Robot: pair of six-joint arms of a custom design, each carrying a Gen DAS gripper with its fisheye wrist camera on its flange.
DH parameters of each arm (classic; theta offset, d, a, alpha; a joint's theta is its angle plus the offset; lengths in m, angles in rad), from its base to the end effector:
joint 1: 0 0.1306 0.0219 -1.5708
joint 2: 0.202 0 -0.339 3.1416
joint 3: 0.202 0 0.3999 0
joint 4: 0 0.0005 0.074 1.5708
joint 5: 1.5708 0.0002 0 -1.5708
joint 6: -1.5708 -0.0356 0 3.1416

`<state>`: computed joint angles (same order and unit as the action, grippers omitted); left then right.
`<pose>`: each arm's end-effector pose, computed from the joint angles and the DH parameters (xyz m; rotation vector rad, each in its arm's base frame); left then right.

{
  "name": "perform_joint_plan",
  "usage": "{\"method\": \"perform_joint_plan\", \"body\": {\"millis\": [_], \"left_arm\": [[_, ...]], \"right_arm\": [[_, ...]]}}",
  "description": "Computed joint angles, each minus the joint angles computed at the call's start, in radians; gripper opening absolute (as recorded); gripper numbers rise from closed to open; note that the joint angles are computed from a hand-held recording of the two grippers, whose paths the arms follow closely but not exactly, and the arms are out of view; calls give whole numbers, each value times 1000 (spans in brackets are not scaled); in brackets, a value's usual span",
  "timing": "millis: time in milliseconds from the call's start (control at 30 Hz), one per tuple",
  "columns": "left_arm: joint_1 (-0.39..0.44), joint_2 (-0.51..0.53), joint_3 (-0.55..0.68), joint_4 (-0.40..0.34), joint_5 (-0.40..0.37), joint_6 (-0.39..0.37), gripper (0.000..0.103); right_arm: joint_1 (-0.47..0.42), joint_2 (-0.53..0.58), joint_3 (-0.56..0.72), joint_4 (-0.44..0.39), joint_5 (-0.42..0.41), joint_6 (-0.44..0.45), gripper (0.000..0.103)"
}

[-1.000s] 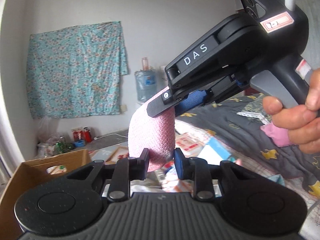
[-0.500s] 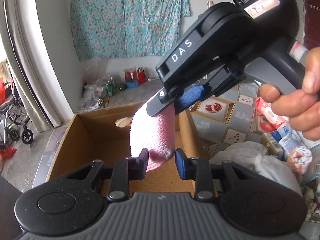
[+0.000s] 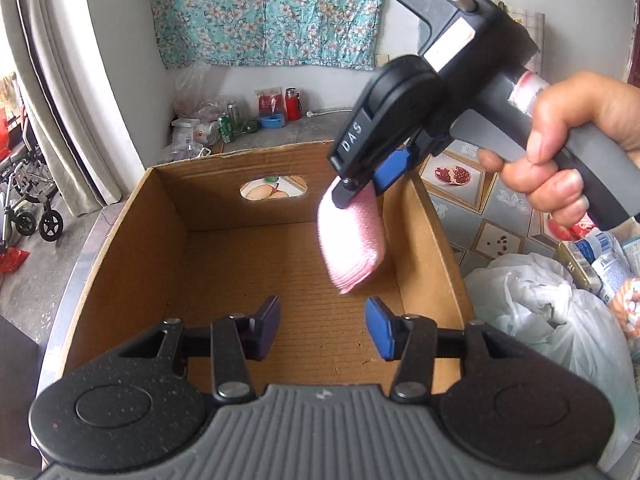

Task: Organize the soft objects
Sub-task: 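Carry the pink cloth into the cardboard box and open the right tool, then move the right tool back to the pile and grasp the blue bandage box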

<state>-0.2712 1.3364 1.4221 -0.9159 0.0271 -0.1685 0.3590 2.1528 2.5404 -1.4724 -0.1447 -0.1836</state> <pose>0.4651 -0.1308 0.4226 0.5362 2.3415 -0.0804 0.6372 0.2441 0.4251 -0.2836 2.6737 0.3663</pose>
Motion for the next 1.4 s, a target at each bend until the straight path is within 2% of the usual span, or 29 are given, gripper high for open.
{"method": "perform_joint_plan", "body": {"millis": [100, 167, 300, 400, 500, 600, 667, 733, 800, 833, 967, 1067, 1167, 1300, 1400], "left_arm": [[5, -8, -3, 1, 10, 5, 52], [6, -6, 3, 1, 17, 11, 53], [3, -20, -11, 10, 18, 16, 53], [3, -31, -22, 18, 23, 20, 53], [6, -41, -30, 27, 23, 18, 54], [9, -50, -37, 30, 25, 18, 55], [12, -52, -38, 30, 25, 22, 56], [15, -56, -39, 24, 30, 24, 56], [16, -66, -45, 27, 37, 24, 60], [17, -76, -54, 36, 45, 24, 64], [8, -122, -93, 72, 76, 29, 73], [-12, -150, -111, 72, 91, 24, 78], [-44, -185, -139, 76, 103, 29, 84], [-97, -222, -173, 82, 139, 55, 91], [-148, -246, -205, 109, 161, 76, 91]], "right_arm": [[13, -3, 4, 2, 81, 41, 45], [14, -27, -25, 30, 101, 41, 49], [20, -65, -61, 62, 147, 40, 50], [23, -86, -77, 77, 148, 39, 49], [26, -56, -22, 22, 96, 30, 47], [36, 35, 109, -76, 75, 13, 47], [39, 42, 114, -75, 71, 0, 47], [39, -16, 25, -13, 59, -23, 47], [41, -122, -127, 84, 59, -51, 49], [42, -194, -229, 148, 56, -73, 50], [52, -497, -640, 399, 30, -177, 68], [62, -694, -872, 504, 57, -234, 72], [48, -863, -1042, 530, 87, -282, 72], [6, -1064, -1198, 494, 162, -305, 72], [-33, -1197, -1273, 447, 218, -306, 73]]}}
